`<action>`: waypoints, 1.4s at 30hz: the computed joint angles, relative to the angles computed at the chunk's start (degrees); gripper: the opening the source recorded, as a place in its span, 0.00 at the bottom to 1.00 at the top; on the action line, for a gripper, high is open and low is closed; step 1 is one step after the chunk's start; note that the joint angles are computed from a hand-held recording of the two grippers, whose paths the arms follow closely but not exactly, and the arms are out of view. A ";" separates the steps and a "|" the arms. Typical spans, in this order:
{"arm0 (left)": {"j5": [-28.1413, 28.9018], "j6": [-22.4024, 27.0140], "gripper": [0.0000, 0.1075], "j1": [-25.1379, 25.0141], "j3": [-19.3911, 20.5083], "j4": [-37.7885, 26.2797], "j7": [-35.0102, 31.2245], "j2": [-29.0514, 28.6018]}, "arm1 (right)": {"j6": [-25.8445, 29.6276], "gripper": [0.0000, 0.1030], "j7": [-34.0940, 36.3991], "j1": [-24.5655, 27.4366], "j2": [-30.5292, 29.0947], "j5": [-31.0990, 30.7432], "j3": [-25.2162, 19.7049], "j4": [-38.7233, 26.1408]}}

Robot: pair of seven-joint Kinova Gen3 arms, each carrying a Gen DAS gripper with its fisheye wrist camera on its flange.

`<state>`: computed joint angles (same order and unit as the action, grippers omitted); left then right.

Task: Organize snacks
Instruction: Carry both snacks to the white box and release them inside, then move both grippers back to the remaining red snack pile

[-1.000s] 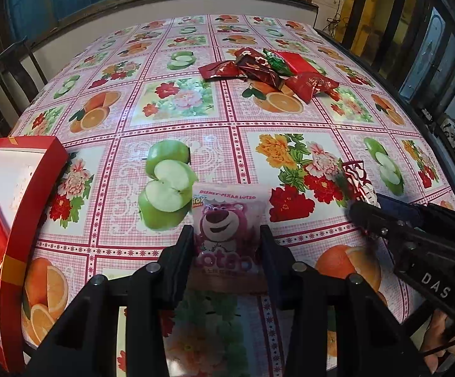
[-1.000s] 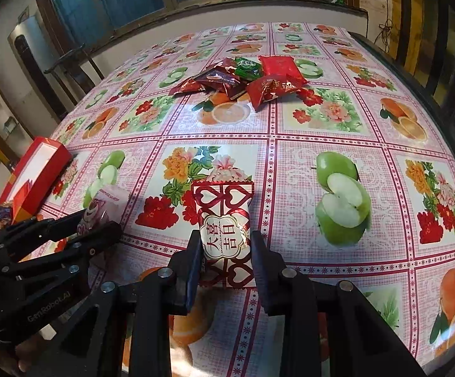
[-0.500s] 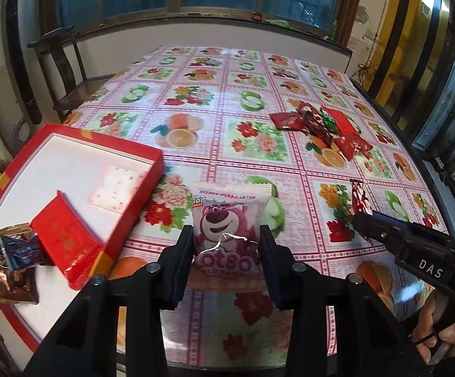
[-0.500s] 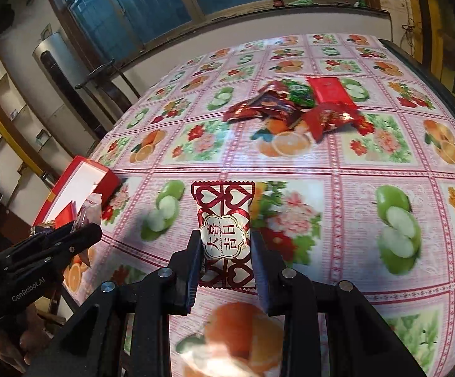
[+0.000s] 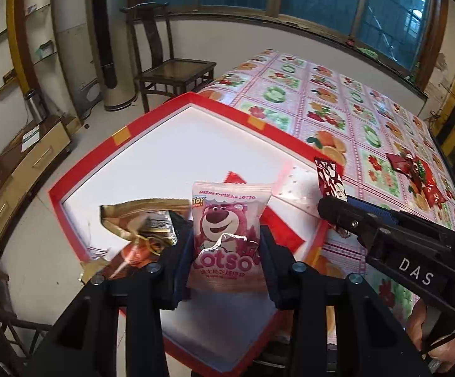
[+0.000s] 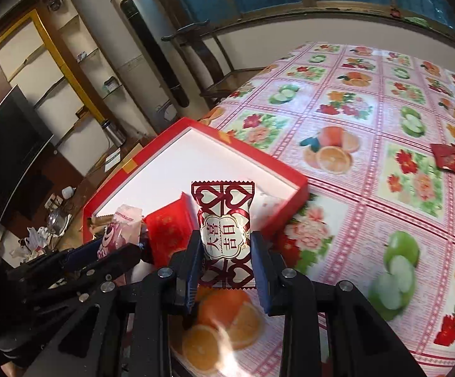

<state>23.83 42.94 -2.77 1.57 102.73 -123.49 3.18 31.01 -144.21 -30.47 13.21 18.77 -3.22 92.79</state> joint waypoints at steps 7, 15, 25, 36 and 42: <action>-6.70 -2.73 0.65 0.34 -0.47 -1.15 9.24 0.09 | 1.04 0.47 2.17 9.67 5.65 2.23 -11.72 -8.31; -6.08 -8.21 0.74 4.38 1.28 3.29 7.54 -4.50 | -7.49 0.75 -14.58 5.34 -8.23 14.38 0.30 10.44; -16.33 -7.67 0.75 15.70 8.14 2.84 15.86 -2.88 | -3.91 0.75 -23.69 3.30 -22.21 17.61 15.25 25.86; -27.02 -4.46 0.75 26.19 11.19 -10.93 18.91 8.83 | -13.94 0.74 -12.52 -8.74 -31.71 3.03 44.38 33.06; -32.20 -8.97 0.75 31.89 9.83 -14.85 15.13 13.86 | -20.18 0.74 0.25 -16.24 -35.23 -10.95 55.52 36.40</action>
<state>-8.37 33.97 29.12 11.40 87.88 -108.37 17.04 10.83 -143.96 -46.71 -22.01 7.83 52.31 129.19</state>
